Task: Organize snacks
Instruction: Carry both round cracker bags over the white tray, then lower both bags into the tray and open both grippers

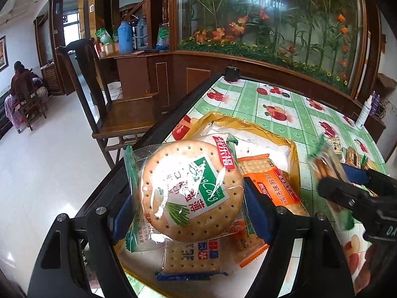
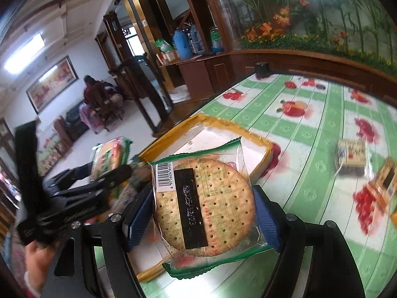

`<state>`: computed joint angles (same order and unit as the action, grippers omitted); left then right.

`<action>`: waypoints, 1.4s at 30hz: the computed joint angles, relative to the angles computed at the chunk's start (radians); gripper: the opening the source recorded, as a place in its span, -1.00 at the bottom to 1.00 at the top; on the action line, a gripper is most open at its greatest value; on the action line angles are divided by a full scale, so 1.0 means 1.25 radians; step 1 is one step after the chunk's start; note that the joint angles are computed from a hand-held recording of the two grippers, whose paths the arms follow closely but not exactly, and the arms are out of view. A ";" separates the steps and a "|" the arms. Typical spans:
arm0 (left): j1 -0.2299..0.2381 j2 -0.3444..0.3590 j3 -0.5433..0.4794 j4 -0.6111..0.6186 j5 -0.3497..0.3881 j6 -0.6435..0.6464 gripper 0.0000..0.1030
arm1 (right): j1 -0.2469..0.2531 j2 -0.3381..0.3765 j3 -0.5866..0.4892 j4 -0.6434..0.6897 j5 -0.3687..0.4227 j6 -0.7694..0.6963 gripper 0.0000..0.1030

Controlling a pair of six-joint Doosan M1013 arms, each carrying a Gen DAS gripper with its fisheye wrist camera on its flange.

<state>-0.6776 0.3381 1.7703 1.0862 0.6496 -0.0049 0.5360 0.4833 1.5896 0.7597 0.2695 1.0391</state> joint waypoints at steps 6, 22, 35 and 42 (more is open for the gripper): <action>0.009 0.013 -0.016 -0.032 0.004 0.042 0.54 | -0.007 0.042 -0.059 0.040 0.028 -0.011 0.50; 0.018 0.044 -0.059 -0.091 0.021 0.115 0.54 | -0.020 0.111 -0.153 -0.020 0.059 0.087 0.51; 0.019 0.056 -0.079 -0.114 0.033 0.152 0.54 | -0.026 0.132 -0.175 -0.017 0.085 0.091 0.51; 0.020 0.058 -0.083 -0.120 0.033 0.159 0.54 | -0.028 0.136 -0.181 -0.019 0.088 0.094 0.51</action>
<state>-0.6531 0.4103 1.6660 0.9357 0.6915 0.1935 0.5014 0.6528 1.3636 0.7366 0.3796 1.1563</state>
